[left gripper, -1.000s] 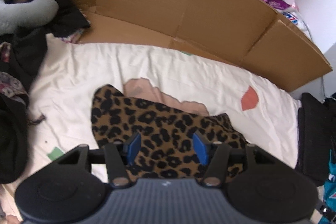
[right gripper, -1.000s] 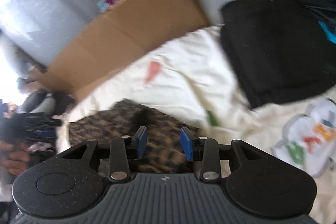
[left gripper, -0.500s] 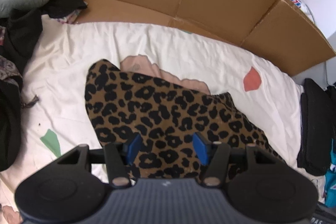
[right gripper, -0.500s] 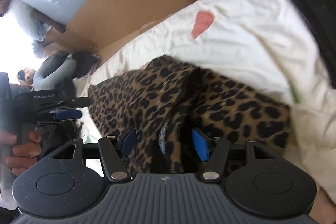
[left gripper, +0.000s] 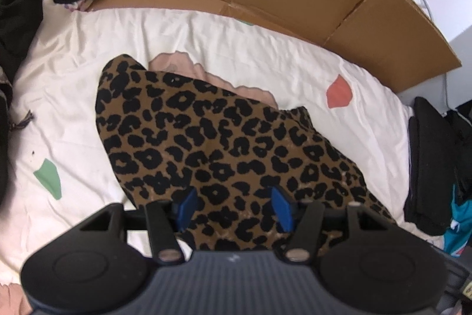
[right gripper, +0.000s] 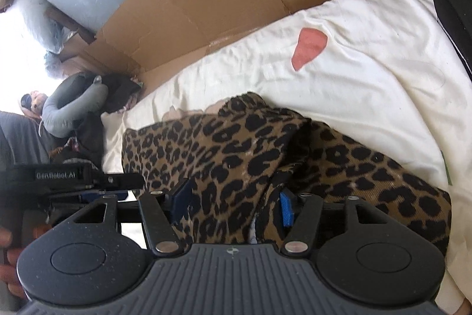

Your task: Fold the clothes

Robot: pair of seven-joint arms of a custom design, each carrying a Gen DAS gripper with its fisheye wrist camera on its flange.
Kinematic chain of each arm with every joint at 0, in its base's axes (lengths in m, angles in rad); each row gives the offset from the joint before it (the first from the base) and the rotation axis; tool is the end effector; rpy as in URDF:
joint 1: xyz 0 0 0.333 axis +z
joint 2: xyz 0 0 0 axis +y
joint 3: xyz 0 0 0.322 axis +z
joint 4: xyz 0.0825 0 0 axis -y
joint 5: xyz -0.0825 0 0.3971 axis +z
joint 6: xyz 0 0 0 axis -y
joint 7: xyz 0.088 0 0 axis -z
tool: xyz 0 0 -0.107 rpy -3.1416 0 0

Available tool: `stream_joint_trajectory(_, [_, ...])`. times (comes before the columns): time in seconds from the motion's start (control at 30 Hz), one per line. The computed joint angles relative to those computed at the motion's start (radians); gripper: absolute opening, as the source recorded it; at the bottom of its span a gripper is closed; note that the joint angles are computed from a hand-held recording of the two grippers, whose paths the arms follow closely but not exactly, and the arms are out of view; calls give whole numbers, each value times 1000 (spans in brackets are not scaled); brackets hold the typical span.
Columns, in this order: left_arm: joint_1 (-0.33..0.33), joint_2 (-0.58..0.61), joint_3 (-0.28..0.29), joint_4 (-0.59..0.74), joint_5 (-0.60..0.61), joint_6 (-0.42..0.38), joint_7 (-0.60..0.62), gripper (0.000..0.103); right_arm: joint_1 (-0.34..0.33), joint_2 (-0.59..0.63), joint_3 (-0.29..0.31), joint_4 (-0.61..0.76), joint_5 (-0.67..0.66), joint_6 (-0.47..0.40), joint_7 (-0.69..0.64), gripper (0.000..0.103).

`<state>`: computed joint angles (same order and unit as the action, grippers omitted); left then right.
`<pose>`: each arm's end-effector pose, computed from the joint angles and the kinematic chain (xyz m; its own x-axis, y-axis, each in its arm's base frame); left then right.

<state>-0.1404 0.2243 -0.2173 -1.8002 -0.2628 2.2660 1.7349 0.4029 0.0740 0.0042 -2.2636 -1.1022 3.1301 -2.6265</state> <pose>0.6153 -0.2274 0.4502 -0.3775 -0.8941 0.2411 -0.9129 0.3157 -0.2589 0.4783 0.2905 0.3852 -0.3178 -0.7400 -0.5928 -0.6789 0.6140 -0.4026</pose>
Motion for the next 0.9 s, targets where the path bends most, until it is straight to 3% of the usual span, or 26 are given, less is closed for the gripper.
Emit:
stream_joint_trajectory(0.13, [-2, 1, -5, 11, -9, 0, 10, 59, 13, 9, -28, 52, -248, 30, 228, 31])
stream_joint_trajectory(0.17, [-2, -1, -6, 14, -12, 1, 13, 59, 6, 7, -15, 52, -238, 26, 211, 23])
stream_joint_trajectory(0.23, [-3, -3, -7, 21, -17, -2, 18, 60, -1, 3, 1, 57, -239, 22, 199, 16])
stream_joint_trajectory(0.5, [-5, -7, -13, 33, -51, -15, 30, 64, -13, 10, 45, 109, -408, 50, 311, 8])
stream_joint_trajectory(0.77, [-15, -3, -13, 14, -44, -44, 51, 64, 20, 67, 59, 142, -389, 112, 251, 4])
stream_joint_trajectory(0.9, [-28, -12, -5, -26, 6, 1, 32, 68, 62, 95, 37, 147, -327, 145, 183, 4])
